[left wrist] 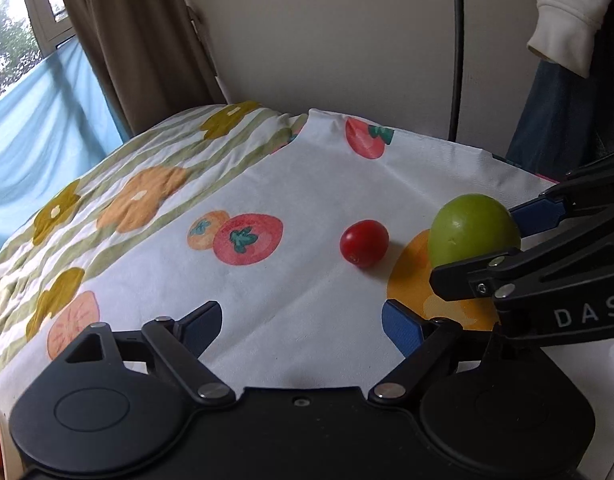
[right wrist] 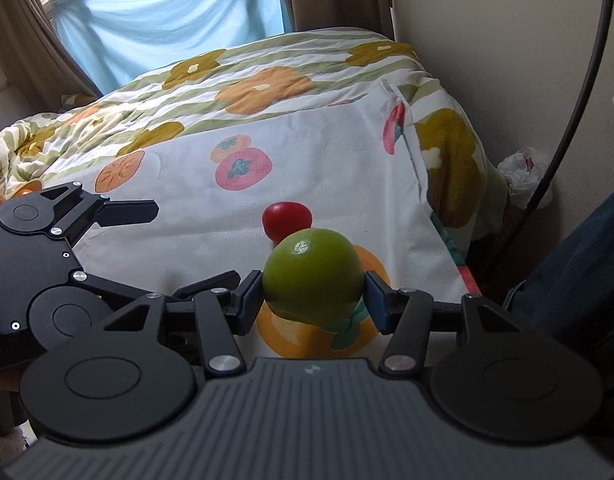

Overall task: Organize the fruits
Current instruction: 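Grasp the green apple with the right tool while the left tool grasps the red cherry tomato, then carry tomato and green apple into the duck bowl and open both tools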

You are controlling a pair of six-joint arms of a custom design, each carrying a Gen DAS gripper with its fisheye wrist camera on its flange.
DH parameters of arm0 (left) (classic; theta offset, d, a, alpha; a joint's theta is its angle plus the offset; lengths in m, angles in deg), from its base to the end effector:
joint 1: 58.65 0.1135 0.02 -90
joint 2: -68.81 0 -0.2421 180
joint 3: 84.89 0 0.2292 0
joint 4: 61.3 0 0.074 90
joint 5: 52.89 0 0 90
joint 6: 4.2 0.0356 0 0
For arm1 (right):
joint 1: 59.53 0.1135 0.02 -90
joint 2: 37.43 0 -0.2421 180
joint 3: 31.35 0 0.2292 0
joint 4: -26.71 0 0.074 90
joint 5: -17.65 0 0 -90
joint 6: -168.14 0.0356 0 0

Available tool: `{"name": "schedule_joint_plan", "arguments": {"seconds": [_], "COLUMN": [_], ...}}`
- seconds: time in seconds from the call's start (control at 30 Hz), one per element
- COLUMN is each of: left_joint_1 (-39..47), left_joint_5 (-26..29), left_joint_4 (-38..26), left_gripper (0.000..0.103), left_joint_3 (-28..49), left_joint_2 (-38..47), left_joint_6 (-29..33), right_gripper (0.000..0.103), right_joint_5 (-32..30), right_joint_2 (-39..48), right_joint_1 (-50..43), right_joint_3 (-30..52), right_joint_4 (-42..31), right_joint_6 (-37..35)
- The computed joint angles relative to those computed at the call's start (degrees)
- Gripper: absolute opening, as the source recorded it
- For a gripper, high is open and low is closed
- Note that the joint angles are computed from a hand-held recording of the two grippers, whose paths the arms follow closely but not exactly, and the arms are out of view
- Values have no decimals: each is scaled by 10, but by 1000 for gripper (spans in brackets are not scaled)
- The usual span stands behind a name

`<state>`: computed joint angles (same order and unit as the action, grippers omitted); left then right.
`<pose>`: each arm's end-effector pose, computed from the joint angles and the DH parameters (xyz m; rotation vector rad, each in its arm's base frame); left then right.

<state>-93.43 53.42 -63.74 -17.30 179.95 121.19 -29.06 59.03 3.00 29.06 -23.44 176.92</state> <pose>0.2806 -0.2071 0.1036 1.4639 1.8471 -0.3321 0.1320 0.2009 0.1195 0.7717 2.2567 -0.0756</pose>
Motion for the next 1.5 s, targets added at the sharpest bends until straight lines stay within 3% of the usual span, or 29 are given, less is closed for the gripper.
{"name": "schedule_joint_plan", "arguments": {"seconds": [0.2,0.37,0.83,1.1,1.5], "left_joint_1": [-12,-25,-18,-17,29], "left_joint_5": [35,48,108,89,38], "left_joint_4": [-4,-29,-114,-89,-28], "left_gripper": [79,58,34,34,33], "left_joint_3": [39,89,155,127,-19], "left_joint_2": [35,75,104,89,-41], "left_joint_6": [53,81,105,64,-48], "right_gripper": [69,69,69,69,69], "right_joint_5": [1,2,4,5,20], "right_joint_2": [-13,-17,-30,-34,-34], "right_joint_1": [20,23,26,23,29], "right_joint_3": [-2,-5,-18,-22,20], "right_joint_4": [-43,-46,-44,-35,-72], "right_joint_6": [61,67,65,48,6]}}
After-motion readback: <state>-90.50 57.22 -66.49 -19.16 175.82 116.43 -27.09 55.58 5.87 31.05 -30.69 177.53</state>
